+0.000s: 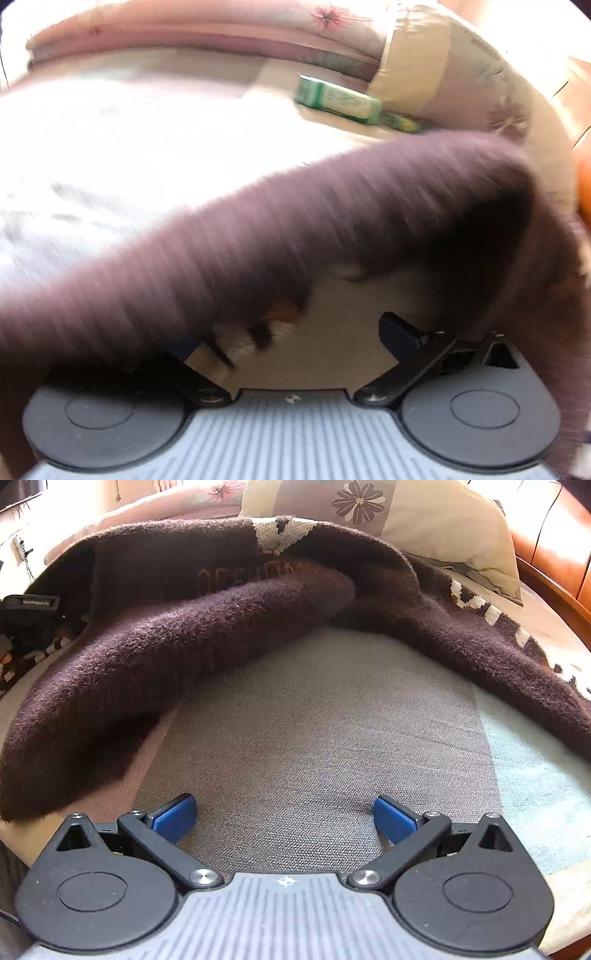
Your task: Fold clothes
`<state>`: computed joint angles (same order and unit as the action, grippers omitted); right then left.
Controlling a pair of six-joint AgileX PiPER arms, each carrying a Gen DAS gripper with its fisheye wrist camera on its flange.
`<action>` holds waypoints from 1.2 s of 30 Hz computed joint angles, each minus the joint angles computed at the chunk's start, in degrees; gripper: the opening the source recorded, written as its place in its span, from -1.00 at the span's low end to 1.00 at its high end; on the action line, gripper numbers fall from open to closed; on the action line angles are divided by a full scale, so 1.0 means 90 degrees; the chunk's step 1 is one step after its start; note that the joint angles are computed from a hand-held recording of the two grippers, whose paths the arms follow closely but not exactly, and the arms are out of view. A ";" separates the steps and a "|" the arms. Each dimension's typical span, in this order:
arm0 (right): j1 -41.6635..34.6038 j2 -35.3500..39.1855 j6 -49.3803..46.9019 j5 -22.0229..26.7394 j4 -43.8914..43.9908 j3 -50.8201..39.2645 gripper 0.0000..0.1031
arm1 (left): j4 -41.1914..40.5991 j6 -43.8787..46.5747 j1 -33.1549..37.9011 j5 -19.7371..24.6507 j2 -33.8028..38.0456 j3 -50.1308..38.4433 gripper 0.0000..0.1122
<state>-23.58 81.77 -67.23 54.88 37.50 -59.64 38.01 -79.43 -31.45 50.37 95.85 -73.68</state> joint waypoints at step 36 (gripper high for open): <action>0.0250 -0.0112 0.0626 -0.0309 -0.0347 0.0076 1.00 | -0.1790 0.3631 0.1166 0.1218 0.1710 -0.3703 0.77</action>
